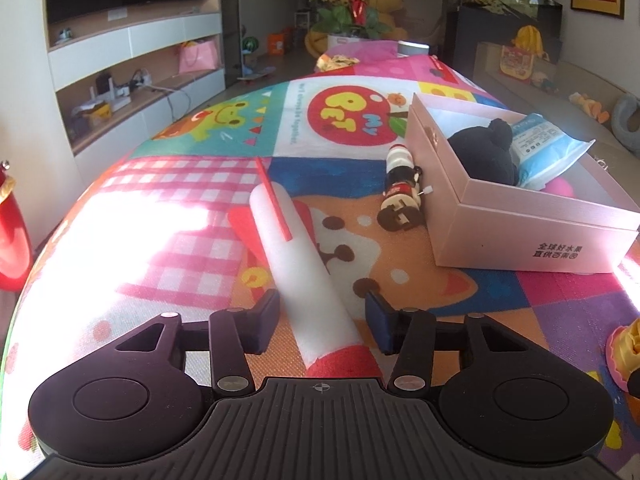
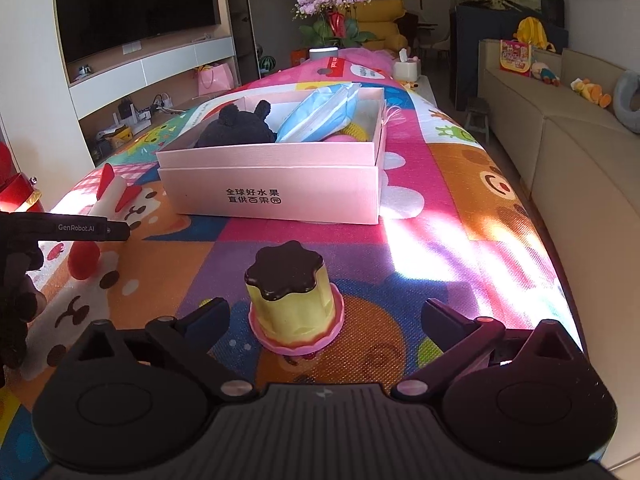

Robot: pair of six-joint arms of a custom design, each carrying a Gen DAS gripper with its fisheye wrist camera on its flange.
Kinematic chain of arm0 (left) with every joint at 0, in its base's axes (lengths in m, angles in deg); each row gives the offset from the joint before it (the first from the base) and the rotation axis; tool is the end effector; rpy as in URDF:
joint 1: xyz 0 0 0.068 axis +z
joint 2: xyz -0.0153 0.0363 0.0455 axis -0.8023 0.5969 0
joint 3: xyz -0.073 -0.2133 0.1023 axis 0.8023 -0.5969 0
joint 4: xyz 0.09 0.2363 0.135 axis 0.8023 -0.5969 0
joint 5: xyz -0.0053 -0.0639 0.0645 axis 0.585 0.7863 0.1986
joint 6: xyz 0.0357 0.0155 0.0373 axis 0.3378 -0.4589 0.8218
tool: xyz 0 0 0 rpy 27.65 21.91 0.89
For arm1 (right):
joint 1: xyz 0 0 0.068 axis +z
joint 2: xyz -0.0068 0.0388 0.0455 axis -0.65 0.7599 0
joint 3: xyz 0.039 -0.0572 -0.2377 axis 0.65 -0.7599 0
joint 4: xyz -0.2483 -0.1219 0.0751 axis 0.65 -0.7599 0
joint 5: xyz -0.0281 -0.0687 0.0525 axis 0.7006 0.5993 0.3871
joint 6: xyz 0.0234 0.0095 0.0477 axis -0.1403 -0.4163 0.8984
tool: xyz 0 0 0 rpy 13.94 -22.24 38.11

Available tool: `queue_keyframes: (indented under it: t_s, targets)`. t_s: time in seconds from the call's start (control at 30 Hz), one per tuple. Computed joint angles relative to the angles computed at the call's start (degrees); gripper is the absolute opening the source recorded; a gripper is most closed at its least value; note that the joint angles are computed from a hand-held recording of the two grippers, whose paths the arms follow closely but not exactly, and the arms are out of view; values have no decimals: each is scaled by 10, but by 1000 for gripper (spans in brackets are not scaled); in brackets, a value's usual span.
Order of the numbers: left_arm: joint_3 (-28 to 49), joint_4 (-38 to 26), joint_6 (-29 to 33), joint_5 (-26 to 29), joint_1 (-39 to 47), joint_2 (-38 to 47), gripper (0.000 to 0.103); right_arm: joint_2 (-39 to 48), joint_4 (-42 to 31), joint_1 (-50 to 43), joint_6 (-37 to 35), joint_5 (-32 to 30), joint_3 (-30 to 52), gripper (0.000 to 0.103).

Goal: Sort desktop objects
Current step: 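Grasp the foam rocket with the left gripper while the right gripper holds the pudding toy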

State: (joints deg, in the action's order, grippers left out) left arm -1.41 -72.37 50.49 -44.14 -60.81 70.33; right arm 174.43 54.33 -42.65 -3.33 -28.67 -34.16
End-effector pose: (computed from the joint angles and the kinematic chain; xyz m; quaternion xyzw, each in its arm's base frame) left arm 0.3268 -0.0357 0.0876 -0.0657 0.9100 0.0241 0.4087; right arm 0.2850 -0.0009 0.0849 -0.0838 0.9010 0.0964 0.4145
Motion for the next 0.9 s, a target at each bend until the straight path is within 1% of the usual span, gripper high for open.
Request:
queue_keyframes:
  t_s: [0.1, 0.13, 0.23, 0.33, 0.5, 0.6, 0.63, 0.7, 0.8, 0.9]
  targets:
    - [-19, -7, 14, 19, 3, -25, 33, 10, -8, -3, 6, -3, 10, 103]
    - [-31, -8, 21, 21, 1, -37, 32, 14, -13, -6, 9, -7, 14, 103]
    - [-73, -6, 37, 23, -11, -78, 32, 22, -17, -8, 17, -10, 21, 103]
    - [-107, -21, 35, 38, -17, -122, 32, 21, -15, -2, 16, -1, 19, 103]
    - [-145, -55, 24, 52, -32, -184, 32, 22, -18, 3, 13, 9, 21, 103]
    - [-158, -72, 34, 65, -45, -209, 32, 22, -20, 4, 12, 11, 22, 103]
    - [-160, -76, 38, 74, -47, -215, 33, 22, -21, 5, 11, 13, 22, 103]
    - [-164, -79, 42, 85, -55, -222, 40, 23, -22, 6, 10, 15, 24, 103]
    - [-165, -71, 34, 82, -69, -217, 46, 23, -23, 6, 9, 14, 24, 103]
    - [-163, -60, 22, 80, -75, -208, 49, 23, -25, 8, 6, 19, 25, 103]
